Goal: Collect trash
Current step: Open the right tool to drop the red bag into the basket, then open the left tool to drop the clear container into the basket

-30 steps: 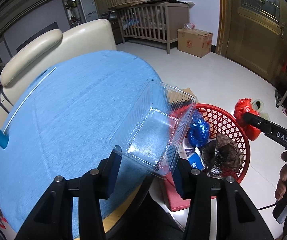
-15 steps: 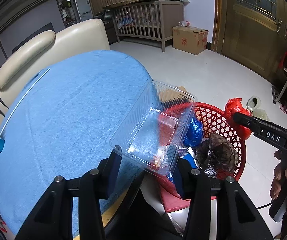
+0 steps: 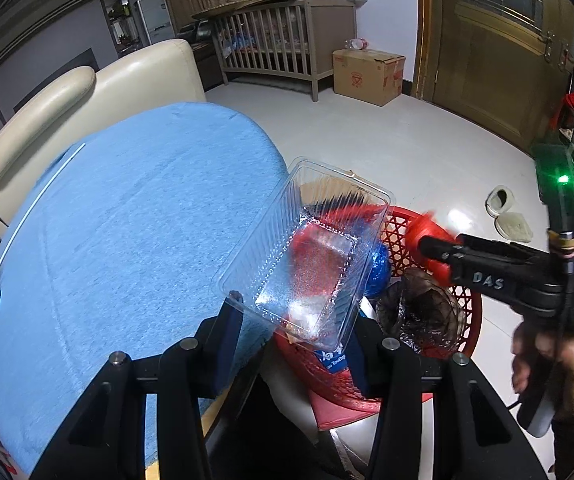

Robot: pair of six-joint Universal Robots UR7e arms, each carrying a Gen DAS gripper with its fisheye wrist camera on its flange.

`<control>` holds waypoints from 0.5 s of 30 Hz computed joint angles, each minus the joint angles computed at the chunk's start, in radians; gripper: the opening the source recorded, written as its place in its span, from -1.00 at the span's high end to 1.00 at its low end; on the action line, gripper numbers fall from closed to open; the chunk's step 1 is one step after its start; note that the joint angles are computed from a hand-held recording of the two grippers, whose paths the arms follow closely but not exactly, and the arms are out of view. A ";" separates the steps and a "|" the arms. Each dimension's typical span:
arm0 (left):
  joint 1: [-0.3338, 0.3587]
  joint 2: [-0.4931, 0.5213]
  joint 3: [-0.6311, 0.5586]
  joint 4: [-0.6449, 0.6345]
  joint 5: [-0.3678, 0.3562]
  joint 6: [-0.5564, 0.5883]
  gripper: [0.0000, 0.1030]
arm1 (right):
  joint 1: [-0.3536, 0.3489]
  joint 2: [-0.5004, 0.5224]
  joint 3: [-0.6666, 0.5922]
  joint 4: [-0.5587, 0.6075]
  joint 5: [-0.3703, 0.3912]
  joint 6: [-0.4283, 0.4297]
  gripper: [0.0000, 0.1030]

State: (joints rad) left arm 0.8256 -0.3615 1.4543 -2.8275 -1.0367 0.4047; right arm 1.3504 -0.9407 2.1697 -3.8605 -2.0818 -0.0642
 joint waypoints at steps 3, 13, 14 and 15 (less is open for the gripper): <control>-0.003 0.006 -0.004 0.004 0.000 -0.003 0.05 | -0.005 -0.002 0.011 -0.023 0.003 0.005 -0.43; -0.009 0.028 -0.035 0.051 -0.013 0.000 0.05 | 0.000 -0.073 0.122 -0.208 0.019 0.062 -0.45; -0.009 0.031 -0.039 0.056 -0.014 0.001 0.05 | 0.001 -0.080 0.132 -0.223 0.025 0.067 -0.45; -0.010 0.035 -0.043 0.060 -0.015 0.001 0.05 | 0.005 -0.086 0.137 -0.233 0.025 0.069 -0.45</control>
State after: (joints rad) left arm 0.8152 -0.3267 1.4109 -2.7673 -1.0516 0.4061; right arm 1.3555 -1.0264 2.3070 -4.0938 -2.0568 0.0051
